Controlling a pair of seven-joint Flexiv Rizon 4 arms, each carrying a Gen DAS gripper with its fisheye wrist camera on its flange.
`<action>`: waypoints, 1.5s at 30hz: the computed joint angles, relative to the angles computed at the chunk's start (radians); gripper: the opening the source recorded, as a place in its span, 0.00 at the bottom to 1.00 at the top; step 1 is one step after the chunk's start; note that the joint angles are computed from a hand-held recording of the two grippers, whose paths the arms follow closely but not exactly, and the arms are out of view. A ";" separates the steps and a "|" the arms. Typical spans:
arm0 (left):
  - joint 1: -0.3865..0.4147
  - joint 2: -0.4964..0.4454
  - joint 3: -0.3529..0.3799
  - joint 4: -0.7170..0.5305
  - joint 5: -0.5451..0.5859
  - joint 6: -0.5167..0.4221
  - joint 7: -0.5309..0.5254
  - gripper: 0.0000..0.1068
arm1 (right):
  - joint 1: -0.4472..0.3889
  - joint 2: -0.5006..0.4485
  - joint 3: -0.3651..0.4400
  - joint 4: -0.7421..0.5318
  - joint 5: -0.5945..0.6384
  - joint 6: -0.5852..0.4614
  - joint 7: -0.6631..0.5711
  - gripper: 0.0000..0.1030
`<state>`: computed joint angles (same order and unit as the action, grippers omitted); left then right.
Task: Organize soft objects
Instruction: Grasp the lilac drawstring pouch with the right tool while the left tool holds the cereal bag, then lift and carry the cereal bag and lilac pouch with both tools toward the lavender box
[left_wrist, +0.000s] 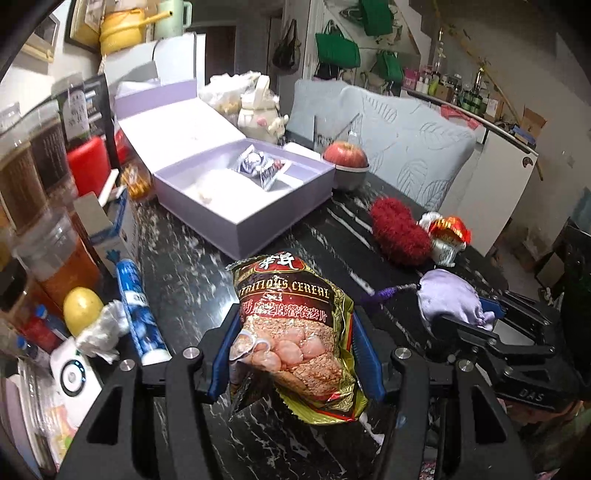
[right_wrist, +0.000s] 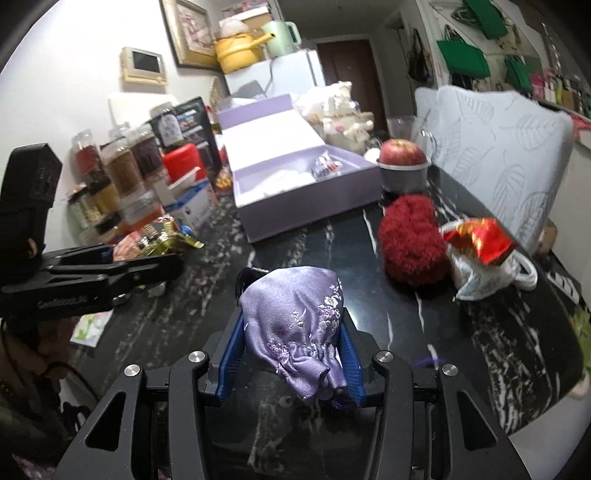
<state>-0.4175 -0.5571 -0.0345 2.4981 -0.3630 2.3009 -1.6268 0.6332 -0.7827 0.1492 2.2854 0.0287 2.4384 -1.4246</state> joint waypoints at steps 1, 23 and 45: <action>-0.007 0.006 0.004 0.000 -0.006 0.004 0.005 0.53 | -0.001 0.006 0.001 0.005 -0.003 0.008 -0.004 0.45; -0.054 0.126 -0.004 -0.071 -0.158 0.088 0.251 0.53 | -0.059 0.168 0.003 -0.035 -0.075 0.035 -0.071 0.45; 0.135 0.067 0.003 -0.292 -0.040 -0.064 0.257 0.53 | -0.079 0.108 -0.042 -0.349 -0.153 -0.154 -0.062 0.45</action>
<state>-0.2829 -0.4902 -0.0317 2.2061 -0.4034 2.2364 -1.3702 0.5541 -0.6751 0.1070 1.9365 -0.1239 2.2846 -1.4863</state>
